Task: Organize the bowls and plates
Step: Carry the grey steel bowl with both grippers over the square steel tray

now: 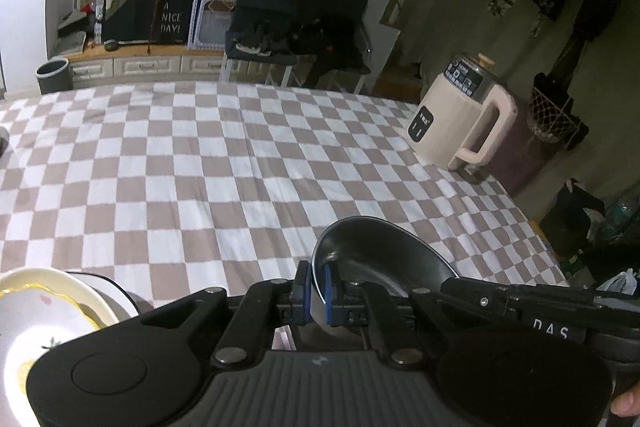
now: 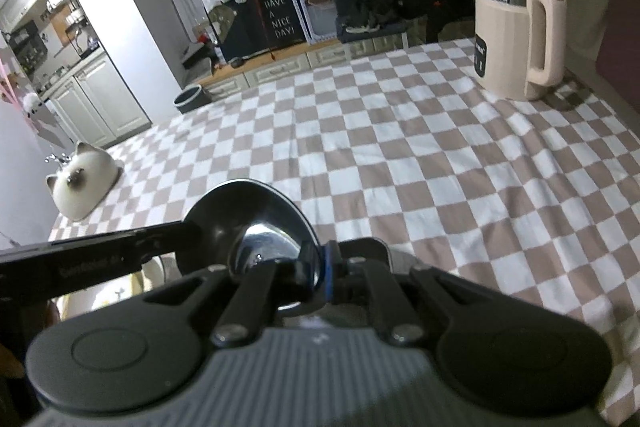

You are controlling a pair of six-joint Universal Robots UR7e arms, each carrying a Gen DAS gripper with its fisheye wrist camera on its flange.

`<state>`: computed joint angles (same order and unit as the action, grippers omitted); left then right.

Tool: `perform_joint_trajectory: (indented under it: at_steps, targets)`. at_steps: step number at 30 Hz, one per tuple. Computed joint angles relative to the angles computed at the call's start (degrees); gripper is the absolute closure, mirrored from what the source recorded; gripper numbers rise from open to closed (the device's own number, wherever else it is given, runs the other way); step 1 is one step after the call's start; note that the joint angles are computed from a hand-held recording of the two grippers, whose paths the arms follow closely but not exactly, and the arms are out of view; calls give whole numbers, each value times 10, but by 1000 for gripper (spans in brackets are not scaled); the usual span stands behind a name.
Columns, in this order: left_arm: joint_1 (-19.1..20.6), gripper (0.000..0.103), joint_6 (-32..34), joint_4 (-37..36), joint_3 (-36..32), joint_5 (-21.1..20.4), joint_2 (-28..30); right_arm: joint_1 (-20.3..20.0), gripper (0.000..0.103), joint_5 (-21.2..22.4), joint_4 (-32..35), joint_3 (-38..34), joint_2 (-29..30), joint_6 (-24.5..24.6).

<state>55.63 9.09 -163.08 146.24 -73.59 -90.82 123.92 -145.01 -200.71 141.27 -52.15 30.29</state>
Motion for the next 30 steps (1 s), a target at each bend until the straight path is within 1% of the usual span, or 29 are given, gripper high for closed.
perform_joint_trajectory:
  at_steps: [6, 9, 15, 19, 25, 30]
  targets:
    - [-6, 96, 2, 0, 3, 12, 20, -3, 96, -4, 46, -9, 2, 27]
    - [0, 96, -6, 6, -2, 15, 29, -8, 96, 5, 57, -7, -1, 33]
    - [5, 96, -20, 15, -9, 31, 53, -11, 96, 5, 116, -20, 0, 46]
    - [9, 96, -25, 19, -15, 28, 70, -16, 96, 7, 125, -12, -5, 57]
    - [0, 94, -18, 15, -14, 38, 96, -24, 96, 11, 155, -9, -16, 79]
    - [-5, 93, -9, 10, -14, 51, 116, -27, 96, 16, 171, -9, -18, 81]
